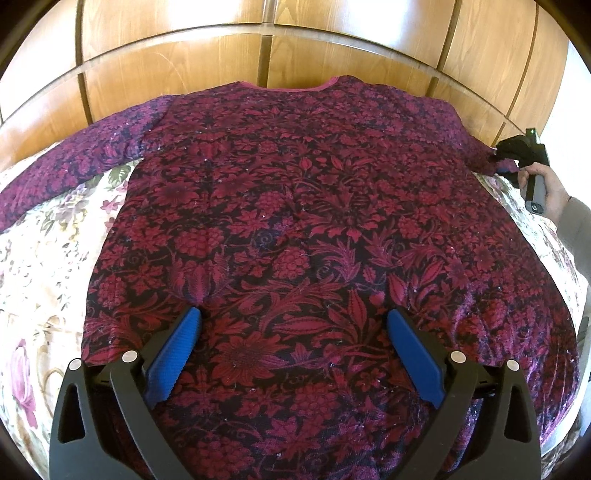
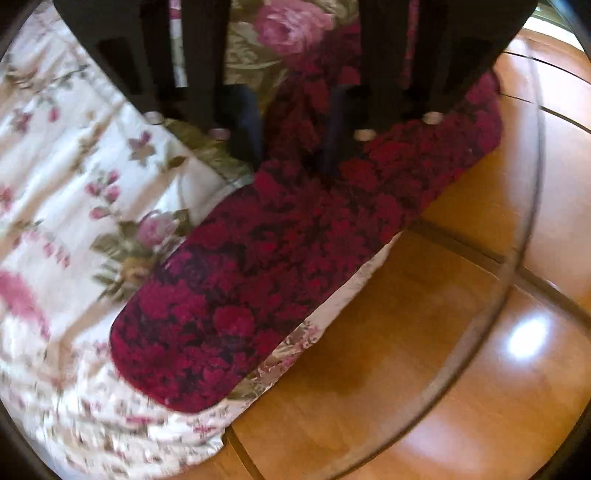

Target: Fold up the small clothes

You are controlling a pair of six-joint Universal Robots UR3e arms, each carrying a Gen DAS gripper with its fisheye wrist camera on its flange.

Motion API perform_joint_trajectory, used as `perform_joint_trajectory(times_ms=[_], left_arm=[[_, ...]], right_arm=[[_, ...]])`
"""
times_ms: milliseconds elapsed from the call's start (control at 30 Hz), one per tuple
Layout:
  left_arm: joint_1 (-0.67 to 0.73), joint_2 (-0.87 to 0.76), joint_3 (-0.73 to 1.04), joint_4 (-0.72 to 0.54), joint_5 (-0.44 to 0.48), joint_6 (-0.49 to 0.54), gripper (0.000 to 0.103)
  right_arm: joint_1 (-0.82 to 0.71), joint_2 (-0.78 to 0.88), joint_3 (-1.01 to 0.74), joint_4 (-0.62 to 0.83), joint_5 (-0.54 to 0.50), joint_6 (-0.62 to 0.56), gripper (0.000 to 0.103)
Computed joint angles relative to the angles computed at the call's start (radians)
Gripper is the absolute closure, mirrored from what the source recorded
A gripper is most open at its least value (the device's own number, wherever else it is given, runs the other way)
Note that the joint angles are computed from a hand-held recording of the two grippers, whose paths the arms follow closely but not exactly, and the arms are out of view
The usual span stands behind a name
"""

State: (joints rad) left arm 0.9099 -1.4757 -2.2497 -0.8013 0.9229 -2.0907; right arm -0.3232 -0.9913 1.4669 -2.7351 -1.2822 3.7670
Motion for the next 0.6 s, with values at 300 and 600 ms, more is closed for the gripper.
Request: perform_joint_trajectory(times_ms=[300, 600], left_arm=[[0.012, -0.011, 0.086, -0.144, -0.004, 0.034, 0.004], [0.318, 0.086, 0.2, -0.536, -0.059, 0.177, 0.004]], right_arm=[[0.066, -0.289, 0.346, -0.013, -0.213, -0.073, 0.075], [0.06, -0.641, 0.643, 0.022, 0.046, -0.228, 0.029]])
